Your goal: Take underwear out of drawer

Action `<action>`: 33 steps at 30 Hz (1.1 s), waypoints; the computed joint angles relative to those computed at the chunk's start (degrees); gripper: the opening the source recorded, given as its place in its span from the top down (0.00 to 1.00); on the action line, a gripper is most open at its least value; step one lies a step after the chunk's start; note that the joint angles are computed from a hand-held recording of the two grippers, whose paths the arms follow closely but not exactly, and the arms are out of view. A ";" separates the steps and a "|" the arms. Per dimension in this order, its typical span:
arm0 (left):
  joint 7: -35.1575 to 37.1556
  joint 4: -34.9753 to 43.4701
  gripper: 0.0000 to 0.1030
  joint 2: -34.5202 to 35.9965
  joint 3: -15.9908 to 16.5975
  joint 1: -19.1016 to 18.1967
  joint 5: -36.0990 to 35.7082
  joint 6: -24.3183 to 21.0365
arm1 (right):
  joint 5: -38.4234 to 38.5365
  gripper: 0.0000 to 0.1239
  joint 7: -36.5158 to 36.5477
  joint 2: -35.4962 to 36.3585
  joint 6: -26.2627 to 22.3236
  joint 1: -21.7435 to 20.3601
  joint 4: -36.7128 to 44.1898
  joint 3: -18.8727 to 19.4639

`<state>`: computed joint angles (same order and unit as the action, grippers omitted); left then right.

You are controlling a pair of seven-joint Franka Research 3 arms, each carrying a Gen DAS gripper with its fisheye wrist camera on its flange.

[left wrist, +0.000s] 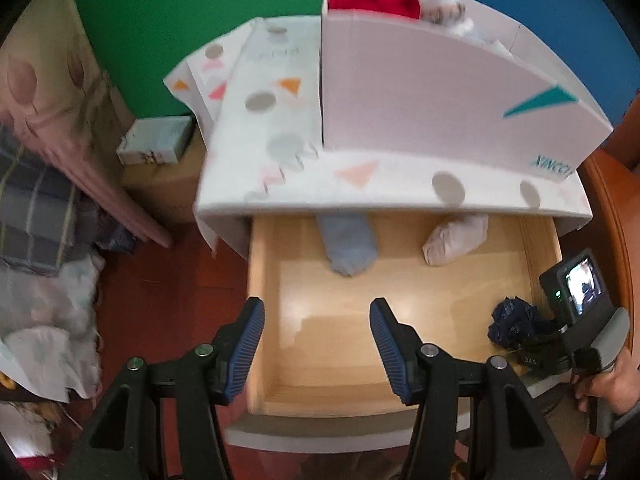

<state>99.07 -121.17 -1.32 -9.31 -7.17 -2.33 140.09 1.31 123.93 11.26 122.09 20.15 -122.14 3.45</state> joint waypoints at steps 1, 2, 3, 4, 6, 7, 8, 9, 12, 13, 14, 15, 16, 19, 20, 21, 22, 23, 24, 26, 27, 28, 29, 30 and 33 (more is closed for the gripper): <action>0.74 -1.51 0.46 -0.36 -0.05 -0.09 -0.84 1.69 | 0.02 0.72 -0.01 0.02 0.01 0.00 0.01 -0.01; 0.66 -2.98 0.46 -0.65 -0.16 -0.22 -0.44 3.24 | 0.02 0.72 0.00 0.03 -0.01 0.01 0.05 -0.01; 0.28 -3.75 0.45 -0.65 -0.26 -0.34 0.30 4.06 | 0.01 0.72 0.00 0.06 0.00 0.02 0.07 -0.02; 0.27 -4.38 0.46 -0.59 -0.35 -0.50 0.74 4.58 | 0.02 0.72 -0.03 0.11 -0.02 0.02 0.13 -0.03; -0.12 -5.16 0.46 -0.33 -0.58 -0.86 1.41 5.12 | 0.02 0.72 -0.04 0.13 -0.05 0.03 0.17 -0.04; 0.32 -5.81 0.46 -0.31 -0.68 -1.07 0.93 5.57 | 0.00 0.72 -0.01 0.14 -0.11 0.05 0.22 -0.04; 0.52 -6.13 0.45 -0.27 -0.73 -1.23 0.50 5.73 | 0.00 0.72 -0.05 0.17 -0.07 0.04 0.23 -0.05; 0.71 -6.42 0.45 -0.12 -0.81 -1.39 0.22 5.67 | 0.01 0.72 -0.05 0.21 -0.07 0.05 0.27 -0.05; 0.54 -6.78 0.46 0.39 -0.98 -1.68 -0.13 5.31 | -0.01 0.72 -0.02 0.27 -0.16 0.07 0.38 -0.06; 0.73 -6.83 0.46 0.66 -1.00 -1.74 -0.75 4.89 | -0.02 0.72 -0.08 0.30 -0.13 0.06 0.38 -0.07; 0.67 -6.85 0.45 0.83 -1.00 -1.73 -1.00 4.78 | -0.02 0.72 -0.07 0.30 -0.14 0.06 0.40 -0.07; 0.63 -7.06 0.45 0.85 -0.99 -1.69 -1.38 4.96 | 0.00 0.72 -0.05 0.33 -0.12 0.07 0.42 -0.08; -0.17 -7.32 0.45 0.97 -1.00 -1.66 -0.92 5.14 | 0.00 0.72 -0.07 0.37 -0.17 0.07 0.47 -0.08; -0.91 -7.78 0.45 1.41 -1.11 -1.63 -0.42 5.24 | -0.01 0.72 -0.05 0.42 -0.20 0.09 0.54 -0.09; -1.79 -7.89 0.45 1.57 -1.17 -1.65 0.53 5.31 | 0.00 0.72 -0.05 0.43 -0.21 0.09 0.57 -0.09; -2.67 -7.69 0.45 1.86 -1.17 -1.62 1.32 4.88 | -0.01 0.72 -0.04 0.46 -0.22 0.10 0.60 -0.09; -2.45 -7.43 0.45 2.13 -1.17 -1.55 0.60 4.25 | -0.01 0.72 -0.04 0.46 -0.22 0.10 0.60 -0.09; -2.27 -7.29 0.45 2.19 -1.19 -1.47 0.07 3.97 | -0.01 0.72 -0.02 0.49 -0.25 0.11 0.65 -0.10; -2.71 -7.34 0.45 2.16 -1.17 -1.40 0.18 4.09 | -0.02 0.72 -0.03 0.52 -0.26 0.11 0.68 -0.10; -2.65 -7.45 0.46 2.11 -1.12 -1.23 -0.17 4.15 | -0.01 0.72 -0.15 0.55 -0.29 0.07 0.76 -0.13; -2.57 -7.32 0.45 2.23 -1.11 -1.17 -0.32 3.77 | 0.00 0.72 -0.25 0.57 -0.31 0.03 0.85 -0.15; -2.53 -7.05 0.46 2.43 -1.07 -1.07 -0.44 3.04 | 0.05 0.72 -0.34 0.58 -0.26 -0.02 0.88 -0.17; -2.97 -6.70 0.45 2.74 -1.02 -0.97 -0.31 2.04 | 0.08 0.72 -0.46 0.51 -0.15 -0.06 0.81 -0.19; -3.36 -6.74 0.46 2.72 -1.00 -0.88 -0.20 1.84 | 0.08 0.72 -0.62 0.46 0.03 -0.12 0.66 -0.22; -4.06 -7.67 0.45 1.99 -0.93 -0.65 -0.19 2.90 | 0.02 0.72 -1.01 0.17 0.43 -0.28 0.14 -0.30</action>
